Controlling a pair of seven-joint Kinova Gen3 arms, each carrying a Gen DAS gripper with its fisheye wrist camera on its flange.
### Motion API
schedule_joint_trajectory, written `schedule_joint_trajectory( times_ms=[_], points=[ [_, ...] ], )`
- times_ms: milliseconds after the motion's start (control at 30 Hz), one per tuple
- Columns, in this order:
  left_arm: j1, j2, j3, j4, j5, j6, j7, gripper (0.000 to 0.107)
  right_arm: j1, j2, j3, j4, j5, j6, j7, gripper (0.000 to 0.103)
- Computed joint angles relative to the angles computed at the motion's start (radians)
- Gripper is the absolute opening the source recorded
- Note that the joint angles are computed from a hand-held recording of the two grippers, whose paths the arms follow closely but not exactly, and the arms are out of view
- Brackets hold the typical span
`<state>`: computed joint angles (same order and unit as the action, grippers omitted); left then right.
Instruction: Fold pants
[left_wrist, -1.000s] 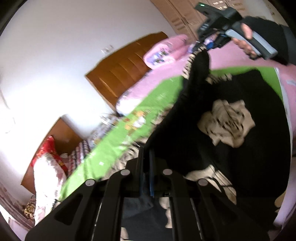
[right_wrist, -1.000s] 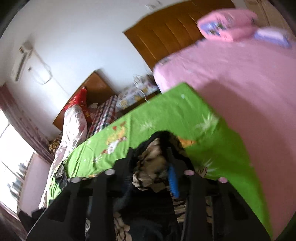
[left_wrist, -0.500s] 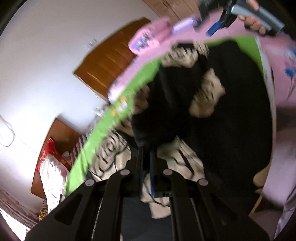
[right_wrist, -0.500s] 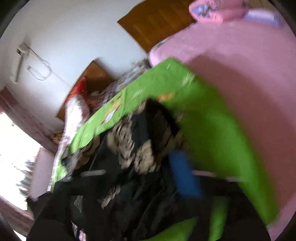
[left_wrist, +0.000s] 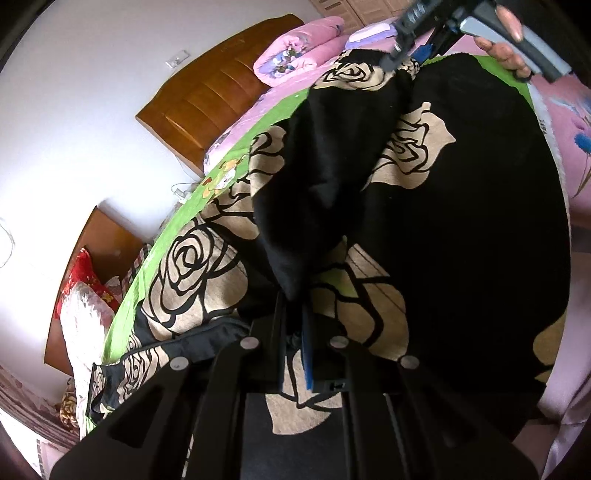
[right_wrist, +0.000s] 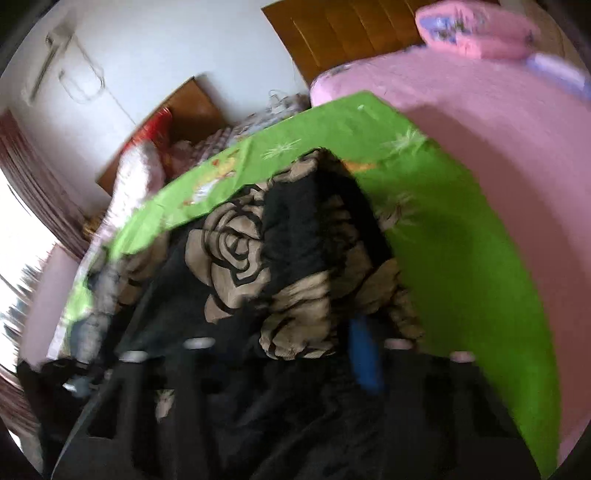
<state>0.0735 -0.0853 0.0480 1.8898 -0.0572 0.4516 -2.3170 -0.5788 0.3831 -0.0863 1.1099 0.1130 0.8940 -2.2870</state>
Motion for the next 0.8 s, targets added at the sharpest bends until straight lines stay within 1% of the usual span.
schedule_joint_trajectory(
  times_ms=[33, 67, 100, 167, 233, 267, 333, 367, 433, 467, 533, 567, 633, 700, 733, 800],
  points=[
    [-0.002, -0.011, -0.002, 0.008, 0.002, -0.013, 0.002, 0.006, -0.009, -0.007, -0.002, -0.001, 0.024, 0.006, -0.008, 0.02],
    [0.0, -0.023, -0.009, 0.012, 0.018, -0.026, -0.008, 0.006, 0.001, -0.026, -0.017, 0.01, 0.033, -0.004, -0.015, 0.017],
    [0.008, -0.043, -0.027, 0.015, 0.051, -0.041, -0.032, 0.005, -0.003, -0.061, -0.019, 0.037, 0.057, -0.031, -0.025, 0.012],
    [0.015, -0.074, -0.047, 0.012, 0.09, -0.062, -0.049, 0.005, -0.05, -0.114, 0.016, 0.079, 0.118, -0.065, -0.049, 0.012],
    [0.045, -0.107, -0.086, -0.007, 0.145, -0.056, -0.087, 0.005, -0.068, -0.154, 0.013, 0.075, 0.173, -0.043, -0.059, 0.012],
    [0.045, -0.122, -0.084, -0.013, 0.149, -0.051, -0.086, 0.005, -0.072, -0.163, 0.007, 0.07, 0.194, -0.028, -0.065, 0.012],
    [0.02, -0.163, -0.041, -0.009, 0.109, -0.049, -0.058, 0.005, -0.073, -0.192, -0.004, 0.072, 0.226, 0.0, -0.076, 0.012],
    [0.022, -0.177, -0.037, -0.009, 0.099, -0.041, -0.053, 0.005, -0.069, -0.2, -0.012, 0.073, 0.234, 0.009, -0.079, 0.012],
    [0.055, -0.206, -0.052, -0.009, 0.107, 0.008, -0.068, 0.005, -0.069, -0.218, -0.023, 0.088, 0.264, 0.037, -0.094, 0.012],
    [0.07, -0.217, -0.058, -0.004, 0.111, 0.039, -0.077, 0.005, -0.061, -0.226, -0.029, 0.108, 0.264, 0.042, -0.102, 0.012],
    [0.079, -0.232, -0.046, 0.017, 0.106, 0.072, -0.077, 0.005, -0.047, -0.224, -0.036, 0.144, 0.258, 0.055, -0.133, 0.012],
    [0.075, -0.238, -0.029, 0.035, 0.092, 0.083, -0.069, 0.005, -0.037, -0.229, -0.039, 0.173, 0.248, 0.049, -0.147, 0.012],
    [0.037, -0.239, 0.039, 0.082, 0.031, 0.081, -0.026, 0.005, -0.013, -0.234, -0.048, 0.237, 0.21, 0.019, -0.161, 0.012],
    [0.016, -0.221, 0.072, 0.118, -0.01, 0.068, 0.018, 0.005, -0.023, -0.218, -0.045, 0.267, 0.213, 0.027, -0.177, 0.012],
    [0.02, -0.211, 0.07, 0.126, -0.015, 0.066, 0.028, 0.005, -0.018, -0.218, -0.053, 0.287, 0.227, 0.015, -0.194, 0.012],
    [0.045, -0.197, 0.043, 0.132, 0.003, 0.067, 0.029, 0.005, -0.008, -0.229, -0.052, 0.309, 0.223, -0.02, -0.208, 0.012]
  ],
)
